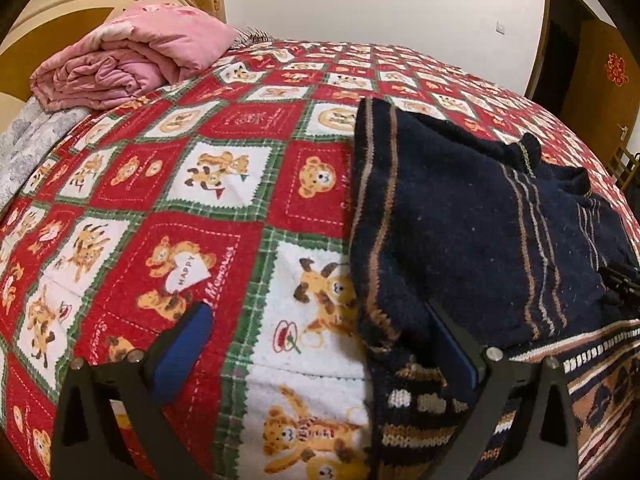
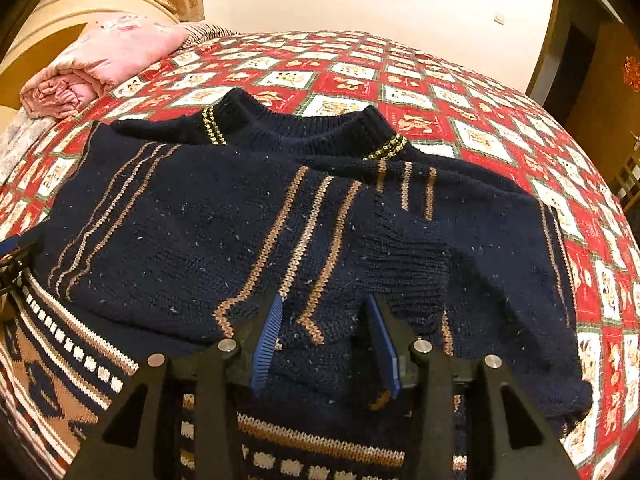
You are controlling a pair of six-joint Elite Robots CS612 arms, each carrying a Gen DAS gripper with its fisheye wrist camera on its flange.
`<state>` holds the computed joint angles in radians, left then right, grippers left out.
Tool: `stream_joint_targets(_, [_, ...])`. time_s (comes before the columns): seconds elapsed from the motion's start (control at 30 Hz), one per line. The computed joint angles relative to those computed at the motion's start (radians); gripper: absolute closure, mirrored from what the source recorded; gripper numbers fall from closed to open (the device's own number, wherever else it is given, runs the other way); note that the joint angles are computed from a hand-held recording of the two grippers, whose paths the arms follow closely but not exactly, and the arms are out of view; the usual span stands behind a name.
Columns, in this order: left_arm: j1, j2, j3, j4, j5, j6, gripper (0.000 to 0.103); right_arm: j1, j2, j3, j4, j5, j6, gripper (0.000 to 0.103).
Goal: Fold small clothes
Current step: 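Withdraw the right gripper from the sleeves toward the patterned hem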
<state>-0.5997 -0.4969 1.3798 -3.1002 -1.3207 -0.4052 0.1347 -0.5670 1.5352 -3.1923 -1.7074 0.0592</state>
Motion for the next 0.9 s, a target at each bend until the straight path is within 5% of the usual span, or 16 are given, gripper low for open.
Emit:
stream_joint_targets(0.5, [0.004,-0.01,0.007,0.033,-0.016,-0.007,0.0,-0.019,-0.023,0.049,-0.017,0.059,-0.008,0.052])
stream_joint_targets(0.57, [-0.002,-0.024,0.028,0.028,-0.004,-0.009,0.0,-0.033,-0.036,0.069,0.007,0.093,0.039,0.042])
stream_joint_targets(0.73, [-0.018,-0.046,0.079,-0.021,0.027,0.044,0.0,-0.02,-0.057,0.125,-0.038,0.036,-0.047,0.041])
stream_joint_targets(0.83, [-0.034,-0.079,0.146,-0.061,0.004,0.052,0.0,-0.027,-0.095,0.19,-0.044,0.096,-0.047,0.041])
stream_joint_targets(0.9, [-0.053,-0.096,0.188,-0.084,0.035,0.069,0.0,-0.023,-0.112,0.236,-0.08,0.062,-0.055,0.041])
